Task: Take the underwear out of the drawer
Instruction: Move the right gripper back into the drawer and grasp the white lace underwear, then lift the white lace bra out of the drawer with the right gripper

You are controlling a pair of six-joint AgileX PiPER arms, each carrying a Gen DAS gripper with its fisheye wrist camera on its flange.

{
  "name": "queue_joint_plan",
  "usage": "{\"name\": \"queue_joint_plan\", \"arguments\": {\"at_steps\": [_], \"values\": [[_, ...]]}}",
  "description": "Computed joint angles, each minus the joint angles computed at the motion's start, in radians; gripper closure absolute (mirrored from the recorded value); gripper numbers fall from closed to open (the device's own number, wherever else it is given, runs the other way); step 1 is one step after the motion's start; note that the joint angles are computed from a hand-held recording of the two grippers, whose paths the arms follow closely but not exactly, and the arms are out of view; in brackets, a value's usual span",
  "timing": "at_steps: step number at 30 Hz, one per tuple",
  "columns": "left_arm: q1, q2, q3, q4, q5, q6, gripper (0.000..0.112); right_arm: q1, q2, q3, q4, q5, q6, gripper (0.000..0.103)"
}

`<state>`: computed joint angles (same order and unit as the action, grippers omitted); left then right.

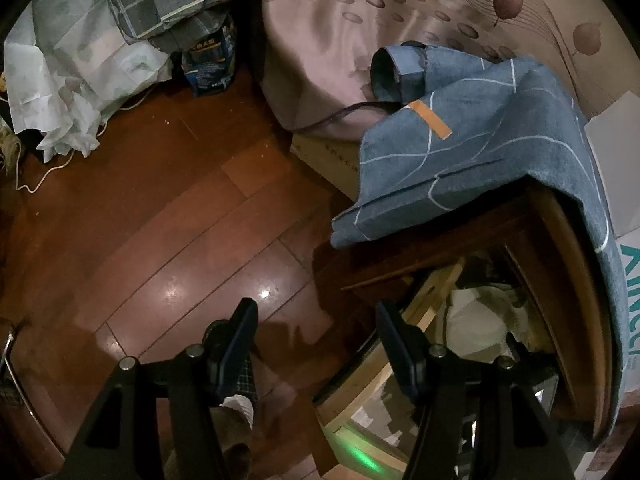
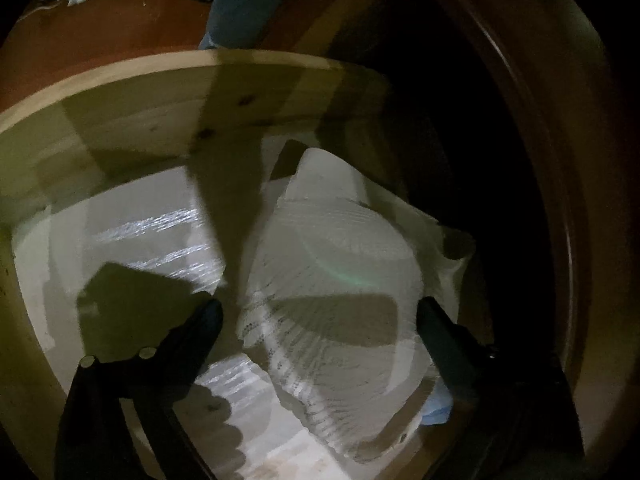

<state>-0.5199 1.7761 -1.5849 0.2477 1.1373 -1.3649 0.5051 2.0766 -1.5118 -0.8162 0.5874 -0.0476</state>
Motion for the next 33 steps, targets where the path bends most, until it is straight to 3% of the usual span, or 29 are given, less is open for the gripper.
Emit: {"name": "queue_joint_plan", "arguments": {"at_steps": [2, 4, 5, 9, 12, 17, 19, 21, 29, 33], "values": [[0.000, 0.000, 0.000, -0.003, 0.000, 0.002, 0.050, -0.004, 0.009, -0.011, 0.008, -0.001, 0.003, 0.027], [0.000, 0.000, 0.000, -0.006, -0.001, 0.007, 0.050, -0.008, 0.005, -0.011, 0.003, -0.006, 0.005, 0.042], [0.000, -0.001, 0.001, -0.006, -0.001, 0.007, 0.050, -0.013, 0.003, -0.020, 0.033, -0.001, -0.015, 0.049], [0.001, 0.000, 0.000, -0.007, 0.001, 0.004, 0.050, -0.041, -0.015, -0.066, 0.252, 0.055, -0.214, 0.059], [0.002, 0.000, 0.000, -0.010, 0.000, 0.006, 0.050, -0.077, -0.042, -0.128, 0.516, 0.178, -0.444, 0.062], [0.003, -0.002, 0.002, -0.015, -0.003, 0.013, 0.050, -0.125, -0.064, -0.208, 0.766, 0.430, -0.615, 0.063], [0.004, -0.005, 0.004, -0.018, -0.008, 0.013, 0.050, -0.145, -0.044, -0.259, 0.818, 0.521, -0.622, 0.060], [0.003, -0.003, 0.003, -0.017, -0.007, 0.016, 0.050, -0.139, -0.053, -0.237, 0.783, 0.492, -0.588, 0.040], [0.008, 0.000, -0.001, -0.029, -0.012, 0.018, 0.050, -0.089, -0.032, -0.151, 0.552, 0.309, -0.482, 0.012], [-0.002, 0.000, -0.005, -0.013, -0.008, 0.012, 0.050, -0.100, 0.051, -0.270, 0.605, 0.388, -0.502, 0.009]]}}
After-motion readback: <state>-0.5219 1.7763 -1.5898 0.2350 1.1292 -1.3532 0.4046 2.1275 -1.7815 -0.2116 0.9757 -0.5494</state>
